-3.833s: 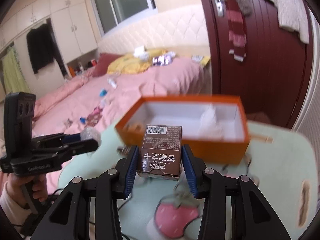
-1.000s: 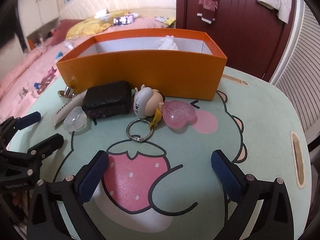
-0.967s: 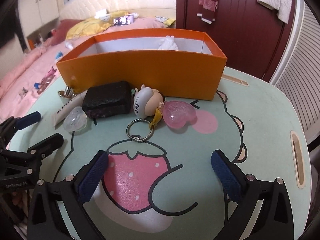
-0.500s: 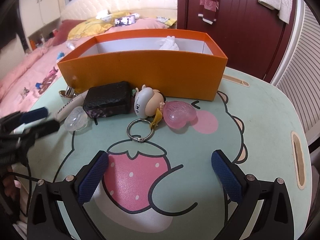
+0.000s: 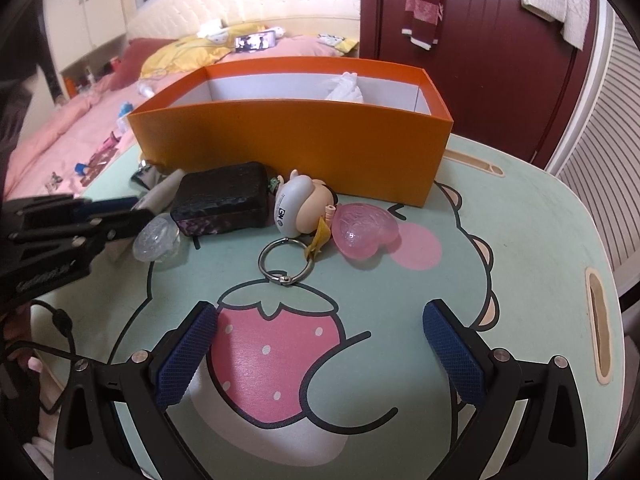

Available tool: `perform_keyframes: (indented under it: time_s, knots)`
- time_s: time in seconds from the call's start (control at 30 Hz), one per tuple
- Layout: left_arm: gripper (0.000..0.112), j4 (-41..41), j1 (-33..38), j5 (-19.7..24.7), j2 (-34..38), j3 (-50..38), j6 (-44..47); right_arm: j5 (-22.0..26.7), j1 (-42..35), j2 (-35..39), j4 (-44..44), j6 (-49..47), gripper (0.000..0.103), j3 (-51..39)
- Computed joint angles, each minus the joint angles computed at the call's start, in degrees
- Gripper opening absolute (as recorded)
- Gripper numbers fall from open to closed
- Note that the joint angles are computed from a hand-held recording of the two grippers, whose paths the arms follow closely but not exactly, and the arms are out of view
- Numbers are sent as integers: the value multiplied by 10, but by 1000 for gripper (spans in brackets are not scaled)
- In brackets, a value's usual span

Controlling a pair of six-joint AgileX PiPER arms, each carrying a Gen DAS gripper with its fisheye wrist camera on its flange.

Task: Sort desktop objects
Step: 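Lift the tube with the left gripper while the right gripper grasps the pink heart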

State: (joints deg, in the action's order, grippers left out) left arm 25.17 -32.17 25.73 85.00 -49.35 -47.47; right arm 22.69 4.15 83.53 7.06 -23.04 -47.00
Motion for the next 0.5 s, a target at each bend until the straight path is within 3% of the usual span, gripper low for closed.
perform_keyframes:
  time_s: [0.2, 0.33, 0.4, 0.5]
  knots:
    - [23, 75, -34, 18, -70, 71, -138, 4, -15, 8, 28, -40, 103, -9]
    - [24, 108, -31, 7, -84, 89, -180, 5, -14, 11, 26, -38, 103, -11]
    - [32, 79, -12, -8, -84, 84, -147, 5, -14, 11, 24, -36, 103, -12]
    - [56, 89, -3, -13, -80, 69, -144, 7, -14, 12, 23, -35, 103, -15]
